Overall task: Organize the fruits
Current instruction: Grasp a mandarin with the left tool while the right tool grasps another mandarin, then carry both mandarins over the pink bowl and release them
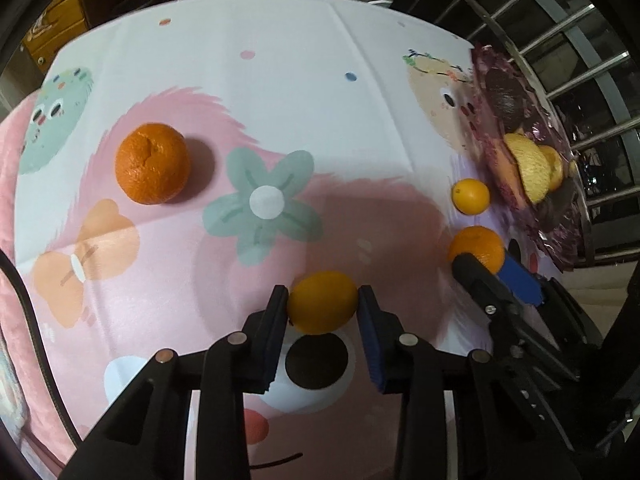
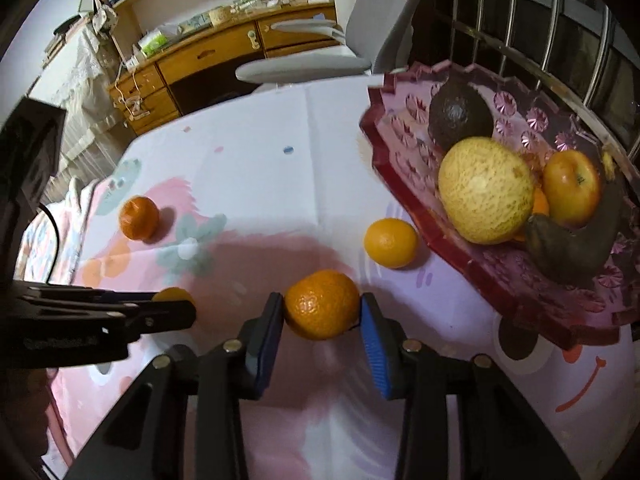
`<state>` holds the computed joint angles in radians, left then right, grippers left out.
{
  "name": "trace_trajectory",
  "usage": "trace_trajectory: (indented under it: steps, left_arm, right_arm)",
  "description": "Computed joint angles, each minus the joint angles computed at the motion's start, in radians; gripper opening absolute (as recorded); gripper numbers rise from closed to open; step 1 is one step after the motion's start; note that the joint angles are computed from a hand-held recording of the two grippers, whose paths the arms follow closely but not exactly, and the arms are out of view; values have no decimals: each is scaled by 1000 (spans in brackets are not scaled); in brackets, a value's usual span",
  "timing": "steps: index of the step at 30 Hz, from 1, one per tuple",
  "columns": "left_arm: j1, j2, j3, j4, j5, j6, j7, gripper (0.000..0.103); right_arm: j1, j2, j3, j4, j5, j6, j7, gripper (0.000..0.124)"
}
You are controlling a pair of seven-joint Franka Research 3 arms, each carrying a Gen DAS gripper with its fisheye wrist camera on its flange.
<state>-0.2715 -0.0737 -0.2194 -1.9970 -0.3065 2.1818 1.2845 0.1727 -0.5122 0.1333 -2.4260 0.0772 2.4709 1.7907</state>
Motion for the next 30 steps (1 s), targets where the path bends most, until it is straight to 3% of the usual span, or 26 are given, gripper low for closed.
trace_trajectory:
  steps: [5,17,30]
  left_arm:
    - [-9,-20,-5,33,10,-20,5,33]
    - [-52,-19,-34,168,73,22,-29,33]
    - [-128,172,-98,422,222,14,-182,34]
  right_arm:
    - [-11,-81,5,5,-8,-37,20,39]
    - [-74,-200,-34,50,-19,-173,-28,39]
    - [-163,-178,-138,103,31,-232,-191,39]
